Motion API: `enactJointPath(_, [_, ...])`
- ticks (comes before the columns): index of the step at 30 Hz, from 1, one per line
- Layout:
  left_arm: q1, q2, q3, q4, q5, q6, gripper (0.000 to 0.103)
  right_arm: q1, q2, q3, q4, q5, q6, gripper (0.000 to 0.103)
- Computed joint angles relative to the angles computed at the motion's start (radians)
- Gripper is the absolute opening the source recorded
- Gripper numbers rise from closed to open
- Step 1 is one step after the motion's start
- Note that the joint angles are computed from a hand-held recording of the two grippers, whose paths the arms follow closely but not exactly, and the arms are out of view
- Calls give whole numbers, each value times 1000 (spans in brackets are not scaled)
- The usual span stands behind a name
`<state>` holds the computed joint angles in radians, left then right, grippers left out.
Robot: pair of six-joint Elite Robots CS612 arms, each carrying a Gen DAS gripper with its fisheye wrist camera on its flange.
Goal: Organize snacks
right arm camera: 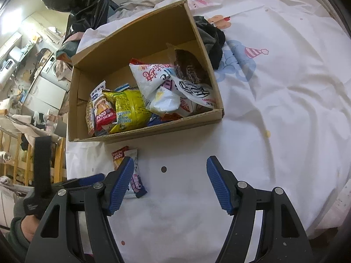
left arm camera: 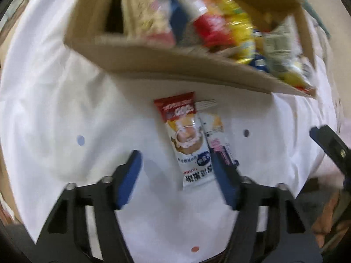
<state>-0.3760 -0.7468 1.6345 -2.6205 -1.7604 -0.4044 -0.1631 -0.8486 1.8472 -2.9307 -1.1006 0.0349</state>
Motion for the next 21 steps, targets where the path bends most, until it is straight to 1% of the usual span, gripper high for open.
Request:
enactJointPath(1, [-2, 6, -5, 1, 10, -8, 55, 1, 1, 0, 1, -3, 0, 71])
enactJointPath(3, [-9, 8, 2, -25, 33, 8, 55, 2, 2, -2, 4, -10, 0, 71])
enactJointPath(4, [-17, 12, -5, -20, 52, 30, 55, 2, 2, -3, 3, -14, 0, 71])
enactJointPath(5, [-18, 12, -9, -16, 57, 36, 55, 2, 2, -3, 5, -19, -2, 71])
enactJointPath(7, [-19, 14, -12, -16, 66, 30, 55, 3, 2, -3, 10, -24, -4, 71])
enactJointPath(8, [-21, 14, -15, -10, 74, 32, 53, 4, 2, -4, 15, -25, -6, 71])
enactJointPath(9, [-24, 14, -16, -3, 88, 38, 34, 6, 3, -5, 22, -28, -9, 71])
enactJointPath(10, [-35, 19, -20, 4, 100, 48, 27, 6, 3, -6, 26, -30, -12, 71])
enactJointPath(11, [-38, 19, -20, 3, 96, 58, 27, 8, 4, -8, 34, -31, -17, 71])
enactJointPath(13, [-35, 16, -15, 2, 92, 48, 26, 11, 7, -13, 50, -25, -22, 71])
enactJointPath(14, [-34, 3, 4, -7, 87, 36, 26, 14, 10, -19, 66, -17, -26, 71])
enactJointPath(16, [-28, -7, 15, -13, 93, 27, 26, 21, 17, -36, 110, 2, -41, 71])
enactJointPath(19, [-20, -27, 35, -34, 99, 17, 26, 41, 31, -68, 173, 10, -69, 71])
enactJointPath(21, [-15, -38, 49, -45, 100, 11, 26, 61, 44, -97, 221, -3, -95, 70])
